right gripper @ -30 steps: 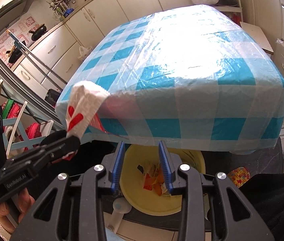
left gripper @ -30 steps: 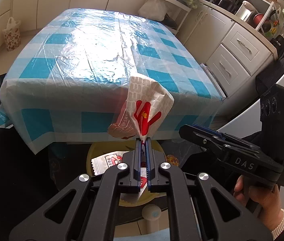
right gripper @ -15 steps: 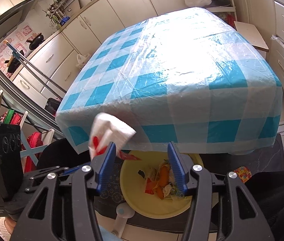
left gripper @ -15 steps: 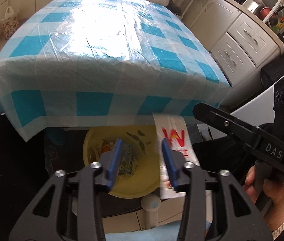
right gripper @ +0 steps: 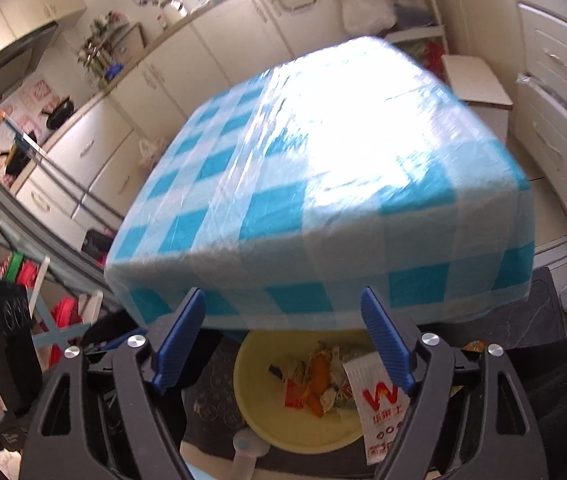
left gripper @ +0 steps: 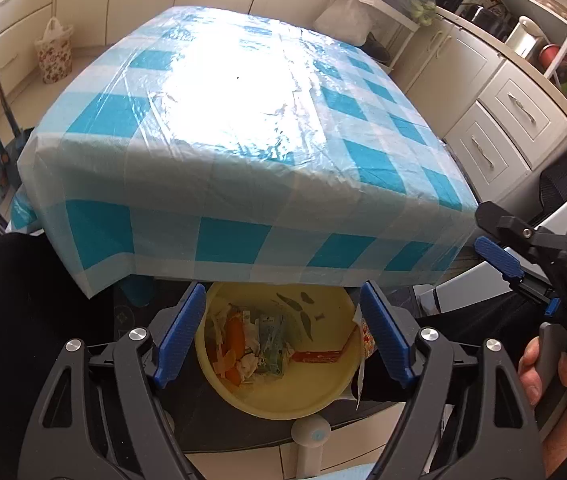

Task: Collect trash
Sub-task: 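Open both tools to drop the peel and wrapper into the bucket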

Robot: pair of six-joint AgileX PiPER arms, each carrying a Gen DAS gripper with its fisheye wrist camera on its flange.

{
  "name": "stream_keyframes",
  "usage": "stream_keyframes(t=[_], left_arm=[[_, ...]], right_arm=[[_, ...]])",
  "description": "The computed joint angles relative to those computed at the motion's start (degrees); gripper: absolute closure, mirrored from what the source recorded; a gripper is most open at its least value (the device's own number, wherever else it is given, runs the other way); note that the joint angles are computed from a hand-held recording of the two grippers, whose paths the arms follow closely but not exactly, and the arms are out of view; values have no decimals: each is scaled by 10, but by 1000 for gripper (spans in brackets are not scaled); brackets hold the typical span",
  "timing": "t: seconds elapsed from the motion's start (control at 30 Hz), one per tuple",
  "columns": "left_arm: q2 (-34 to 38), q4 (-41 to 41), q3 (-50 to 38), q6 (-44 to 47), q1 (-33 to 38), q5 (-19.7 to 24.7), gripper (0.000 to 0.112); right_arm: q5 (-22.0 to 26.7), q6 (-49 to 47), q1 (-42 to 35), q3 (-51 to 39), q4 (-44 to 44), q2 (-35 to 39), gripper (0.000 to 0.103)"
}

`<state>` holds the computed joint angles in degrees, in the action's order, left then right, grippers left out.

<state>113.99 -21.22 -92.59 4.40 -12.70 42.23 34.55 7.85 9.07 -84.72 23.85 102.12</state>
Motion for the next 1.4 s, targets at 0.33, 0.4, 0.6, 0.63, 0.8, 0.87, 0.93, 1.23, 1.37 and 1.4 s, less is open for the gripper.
stream_keyframes(t=[0.33,0.4,0.6,0.63,0.8,0.87,0.93,1.23,1.37,1.4], left_arm=[[15,-6,-10,-6,9,4,35],[21,-13,-15,-2,10,10,35],[42,-34,-33,10,16,28,34],[44,-37,-34,12,16,30,34],[53,-54,-40,17,26,40,34],[57,-60,-45,19,29,45,34],[57,-63,-44,23,30,44,34],[48,-71,-33,38,34,42,34],[43,-69,-28,36,33,39,34],[42,-68,-27,36,32,37,34]], right_arm=[[53,32,4,-43,-39,24,23],[121,53,14,-83,-86,60,18],[248,96,27,-141,-141,167,17],[262,100,28,-156,-144,187,18],[295,131,33,-208,-183,262,22],[304,133,31,-220,-184,278,28],[310,134,25,-225,-181,290,37],[274,135,4,-185,-141,276,88],[250,128,5,-168,-130,257,96],[239,120,4,-160,-122,247,97]])
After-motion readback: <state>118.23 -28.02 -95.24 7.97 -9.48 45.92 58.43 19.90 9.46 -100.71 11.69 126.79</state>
